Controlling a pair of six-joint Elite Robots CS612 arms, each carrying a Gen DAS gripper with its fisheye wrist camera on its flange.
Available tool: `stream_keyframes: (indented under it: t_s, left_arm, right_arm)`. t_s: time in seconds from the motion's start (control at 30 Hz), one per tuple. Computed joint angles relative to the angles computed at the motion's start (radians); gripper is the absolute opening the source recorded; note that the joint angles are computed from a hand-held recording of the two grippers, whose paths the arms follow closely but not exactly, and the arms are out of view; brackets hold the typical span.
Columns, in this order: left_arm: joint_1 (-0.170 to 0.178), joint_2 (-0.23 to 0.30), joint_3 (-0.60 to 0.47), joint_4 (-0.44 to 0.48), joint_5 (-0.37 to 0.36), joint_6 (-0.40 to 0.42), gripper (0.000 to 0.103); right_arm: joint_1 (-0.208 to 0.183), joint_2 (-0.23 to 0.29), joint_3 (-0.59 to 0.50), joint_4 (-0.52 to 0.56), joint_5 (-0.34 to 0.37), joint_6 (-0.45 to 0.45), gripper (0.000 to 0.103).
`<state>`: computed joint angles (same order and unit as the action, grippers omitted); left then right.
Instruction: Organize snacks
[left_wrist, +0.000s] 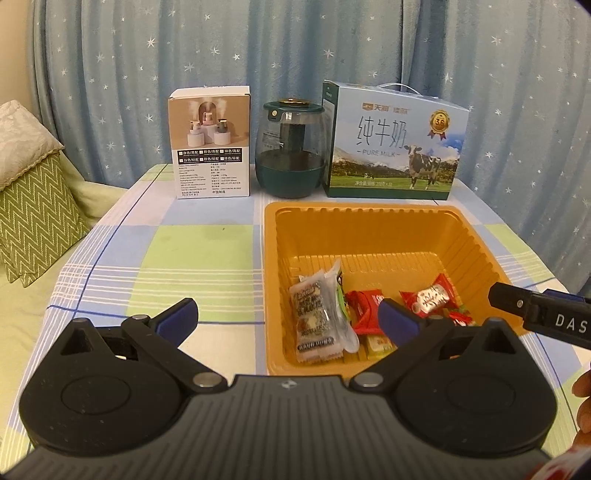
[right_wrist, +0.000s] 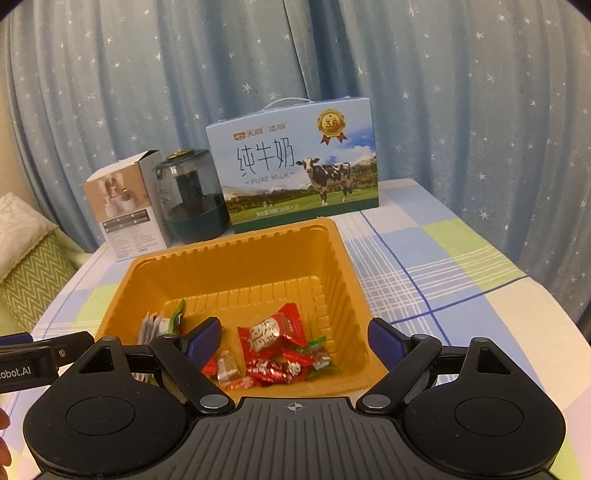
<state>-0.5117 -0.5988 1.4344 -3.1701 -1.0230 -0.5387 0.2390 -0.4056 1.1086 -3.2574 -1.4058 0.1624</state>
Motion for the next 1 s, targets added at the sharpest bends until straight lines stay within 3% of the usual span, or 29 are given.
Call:
stream_keyframes:
  t_s: [0.37, 0.77, 1.0]
  left_arm:
    - [-0.043, -0.07, 0.116, -0.072, 0.016, 0.003, 0.103]
    - [-0.108, -0.18, 0.281, -0.074, 0.041, -0.136, 0.103]
    - [-0.166, -0.26, 0.37, -0.037, 0.105, -0.192, 0.103]
  right_arm:
    - [-0.006, -0.097, 0.169, -0.063, 0.024, -0.066, 0.086]
    - [-0.028, -0.234, 0.385, -0.09, 0.073, -0.076, 0.086]
    - [-0.034, -0.32, 0.514, -0.111, 0.116, -0.097, 0.086]
